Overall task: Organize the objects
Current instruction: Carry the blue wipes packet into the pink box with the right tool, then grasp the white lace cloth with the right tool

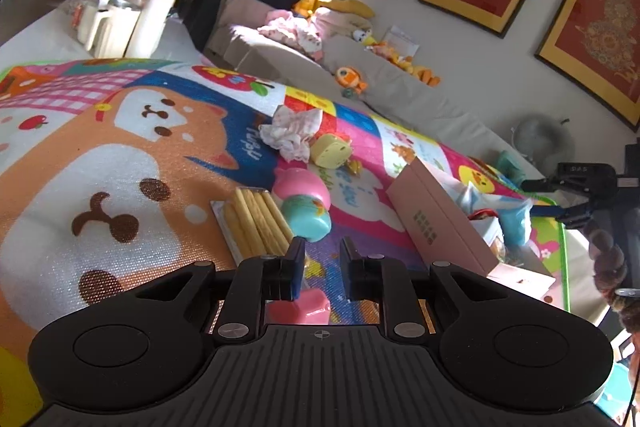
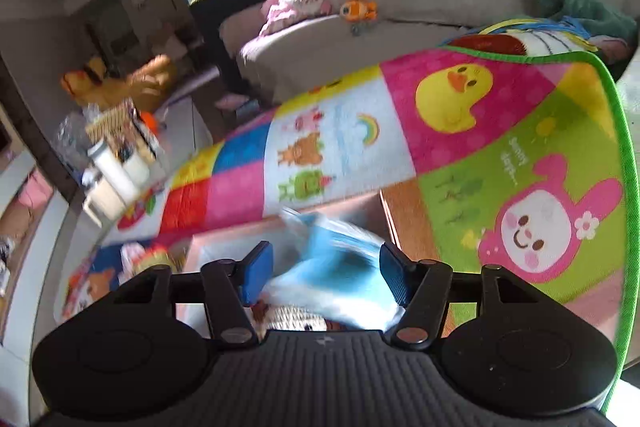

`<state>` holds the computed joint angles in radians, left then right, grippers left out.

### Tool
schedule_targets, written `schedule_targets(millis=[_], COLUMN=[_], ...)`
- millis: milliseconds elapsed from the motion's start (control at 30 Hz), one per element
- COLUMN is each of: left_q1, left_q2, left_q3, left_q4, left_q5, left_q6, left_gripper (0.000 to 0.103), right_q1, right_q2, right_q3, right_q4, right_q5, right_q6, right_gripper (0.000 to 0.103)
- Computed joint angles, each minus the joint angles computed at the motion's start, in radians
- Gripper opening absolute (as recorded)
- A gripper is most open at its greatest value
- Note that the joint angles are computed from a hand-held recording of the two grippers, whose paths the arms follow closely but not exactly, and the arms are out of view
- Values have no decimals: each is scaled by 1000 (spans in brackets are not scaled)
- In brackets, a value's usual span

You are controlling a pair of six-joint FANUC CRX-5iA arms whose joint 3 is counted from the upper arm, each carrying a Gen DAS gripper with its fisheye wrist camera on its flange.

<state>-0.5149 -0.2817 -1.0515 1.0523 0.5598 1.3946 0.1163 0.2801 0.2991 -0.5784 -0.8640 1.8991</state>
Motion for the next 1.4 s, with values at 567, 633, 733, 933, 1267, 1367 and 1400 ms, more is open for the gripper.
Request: schedule_targets(millis=[567, 633, 733, 933, 1267, 1367, 1400], left_q1=[-107, -101, -35, 134, 199, 211, 217], left_q2=[32, 46, 46, 22, 1, -7, -11], left_q3=[39, 52, 48, 18, -6, -18, -22], left_q4=[302, 326, 236, -134, -265, -251, -247], left_q5=[95, 109, 62, -41, -30, -26, -29], left_q6=[-165, -179, -126, 143, 333, 386, 403], left_gripper=[20, 20, 20, 20, 21, 21, 21], right_q1=[120, 119, 161, 422, 636, 612, 598], right_q2=[-185, -197, -161, 30, 219, 239, 239], right_q3=[-304, -261, -166, -14, -86, -34, -6], right_q4=[81, -5, -50, 274, 887, 809, 745], right_q5=[342, 256, 104, 25, 262, 193, 153], right_q6=[154, 207, 196, -161, -467, -418, -372], right_gripper=[51, 63, 82, 92, 88, 81, 76])
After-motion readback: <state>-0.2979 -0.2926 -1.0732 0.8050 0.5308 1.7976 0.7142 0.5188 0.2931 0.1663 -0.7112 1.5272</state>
